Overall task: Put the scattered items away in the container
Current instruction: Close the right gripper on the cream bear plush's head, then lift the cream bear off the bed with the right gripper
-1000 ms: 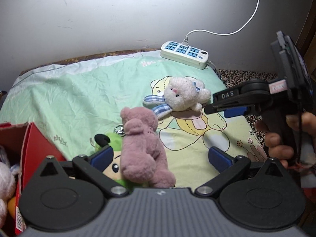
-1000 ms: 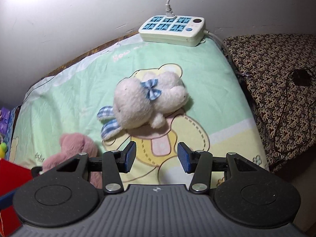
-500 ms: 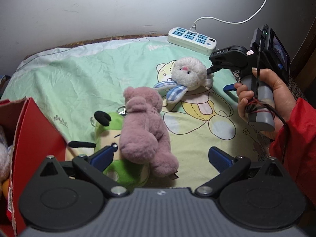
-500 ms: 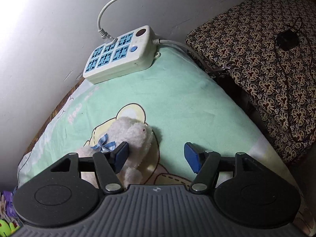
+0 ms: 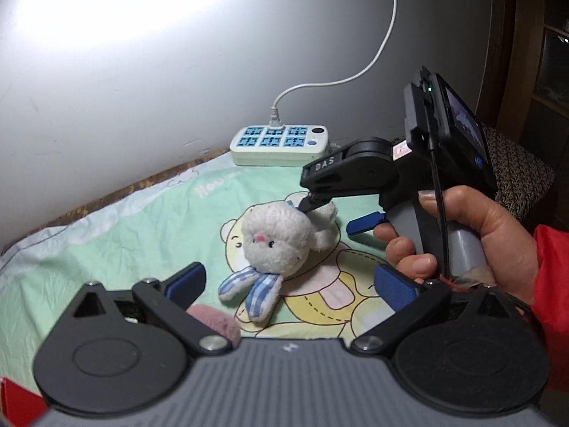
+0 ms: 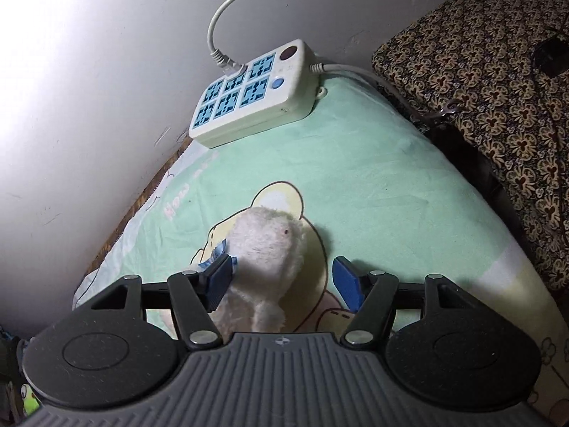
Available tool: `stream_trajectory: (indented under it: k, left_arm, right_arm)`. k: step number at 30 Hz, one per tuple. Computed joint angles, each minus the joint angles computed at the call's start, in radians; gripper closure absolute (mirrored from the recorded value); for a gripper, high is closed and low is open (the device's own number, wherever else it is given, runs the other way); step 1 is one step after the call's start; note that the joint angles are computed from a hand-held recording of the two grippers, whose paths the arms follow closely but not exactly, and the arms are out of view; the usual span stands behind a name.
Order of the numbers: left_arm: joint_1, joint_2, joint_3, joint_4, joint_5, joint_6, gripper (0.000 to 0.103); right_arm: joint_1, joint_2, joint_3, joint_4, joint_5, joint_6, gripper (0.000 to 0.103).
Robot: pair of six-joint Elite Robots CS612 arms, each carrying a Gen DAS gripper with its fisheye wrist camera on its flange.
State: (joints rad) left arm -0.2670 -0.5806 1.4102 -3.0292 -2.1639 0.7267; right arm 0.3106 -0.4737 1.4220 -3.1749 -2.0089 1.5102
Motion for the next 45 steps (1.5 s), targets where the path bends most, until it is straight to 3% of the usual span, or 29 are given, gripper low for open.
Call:
stream_trajectory:
  k: [1,3,5,7,10,11,14,15,18,22,24,25,26,30,35,40,45]
  left_arm:
    - [-0.006,0.008,-0.014,0.030,-0.002,0.010,0.011]
    - [-0.010,0.027,-0.051,0.103,-0.031,0.022,0.008]
    - [-0.012,0.043,-0.086,0.176,-0.054,0.021,0.006]
    - [-0.014,0.057,-0.100,0.183,-0.060,0.010,0.006]
    - [-0.019,0.068,-0.114,0.207,-0.042,0.027,0.008]
    - [-0.022,0.068,-0.111,0.204,-0.029,0.032,0.016]
    - [-0.027,0.074,-0.100,0.154,0.013,0.044,0.019]
    - [-0.032,0.078,-0.103,0.139,0.046,0.030,0.021]
    - [-0.058,0.089,-0.109,0.100,0.207,-0.010,0.039]
    - [-0.065,0.095,-0.101,0.064,0.239,-0.005,0.048]
    - [-0.067,0.091,-0.095,0.070,0.234,0.011,0.065]
    - [-0.066,0.088,-0.098,0.096,0.226,0.018,0.084]
    - [-0.066,0.085,-0.098,0.114,0.220,0.019,0.088]
    - [-0.062,0.071,-0.077,0.118,0.212,0.030,0.092]
    - [-0.043,0.025,-0.019,0.152,0.150,0.059,0.092]
    - [-0.020,-0.035,0.075,0.174,0.069,0.136,0.094]
    - [0.014,-0.096,0.164,0.261,-0.003,0.264,0.094]
  right_arm:
    - [-0.003,0.005,0.000,-0.021,0.010,-0.006,0.037]
    - [-0.010,0.008,0.002,-0.036,0.017,-0.052,0.041]
    - [-0.021,0.010,0.020,-0.089,0.050,-0.068,0.054]
    - [-0.034,0.015,0.033,-0.163,0.104,-0.108,0.061]
    - [-0.045,0.013,0.043,-0.185,0.146,-0.144,0.062]
    - [-0.050,0.013,0.048,-0.196,0.166,-0.148,0.063]
    - [-0.058,0.007,0.060,-0.212,0.209,-0.192,0.067]
    - [-0.060,0.004,0.064,-0.212,0.220,-0.203,0.067]
    - [-0.062,0.000,0.077,-0.233,0.240,-0.205,0.072]
    - [-0.056,-0.003,0.091,-0.268,0.243,-0.187,0.077]
    - [-0.052,-0.004,0.093,-0.270,0.240,-0.176,0.077]
    - [-0.049,-0.005,0.095,-0.272,0.236,-0.170,0.078]
    - [-0.046,-0.006,0.096,-0.274,0.230,-0.165,0.078]
    - [-0.028,-0.017,0.100,-0.254,0.198,-0.170,0.078]
    - [0.003,-0.044,0.125,-0.231,0.148,-0.187,0.079]
    - [0.029,-0.080,0.180,-0.243,0.132,-0.163,0.080]
    - [0.068,-0.116,0.235,-0.224,0.143,-0.138,0.080]
